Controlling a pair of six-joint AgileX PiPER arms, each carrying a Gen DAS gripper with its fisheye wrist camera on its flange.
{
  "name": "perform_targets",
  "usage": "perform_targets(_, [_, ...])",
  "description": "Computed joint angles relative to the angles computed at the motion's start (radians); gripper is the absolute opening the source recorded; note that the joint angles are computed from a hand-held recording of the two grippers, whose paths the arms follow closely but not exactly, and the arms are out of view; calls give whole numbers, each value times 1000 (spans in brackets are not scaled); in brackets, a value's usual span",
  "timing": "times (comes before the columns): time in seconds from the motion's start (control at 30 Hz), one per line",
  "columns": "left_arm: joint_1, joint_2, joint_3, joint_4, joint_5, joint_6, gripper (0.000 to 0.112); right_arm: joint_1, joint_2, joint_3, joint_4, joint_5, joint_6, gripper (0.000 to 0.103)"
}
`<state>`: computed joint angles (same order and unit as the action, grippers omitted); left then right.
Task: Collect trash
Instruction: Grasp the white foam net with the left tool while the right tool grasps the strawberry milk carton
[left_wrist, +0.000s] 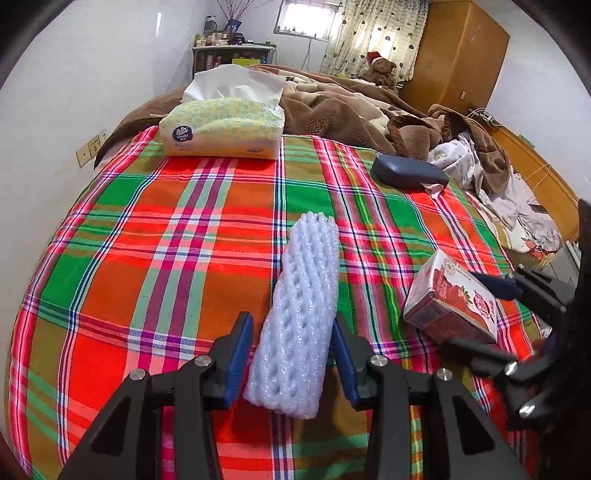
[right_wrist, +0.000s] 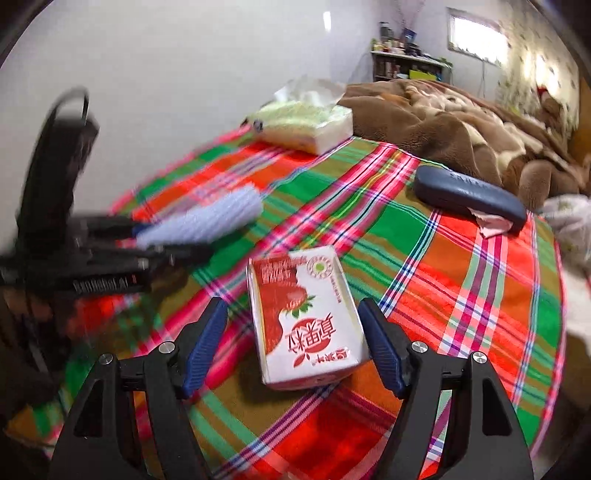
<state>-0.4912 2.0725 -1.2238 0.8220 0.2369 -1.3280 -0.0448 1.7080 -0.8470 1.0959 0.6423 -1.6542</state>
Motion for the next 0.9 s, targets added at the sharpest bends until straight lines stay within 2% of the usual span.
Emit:
perform_targets(0.13, [-1,7,-20,-17,10,33,54,45,4,17,18,-89,18,74])
perform_targets(0.33, [13,38,-69,-111,23,142,54,51,39,-12,11,-127,91,74])
perform_targets(0.5, [8,61,-106,-107,44,159,54,47,42,-16,17,-145,124,74])
perform_targets(0.57, [4,62,-108,-95,46,141,52,39,49,-22,22,-130,131,74])
perform_targets(0.6, [6,61,-106,-99,42,146,46,37,50,-20,24,-128,136,73])
perform_targets(0.67, [-1,60,-109,-96,53,143,36,35,45,-15,30,-129,138,60])
perform_targets(0.7, [-3,58,-108,-101,56,147,33,35,44,-12,32,-134,144,58])
perform_targets(0.9, [-30,37,-82,-48,59,82,32,22,21,20,69,-142,129,58])
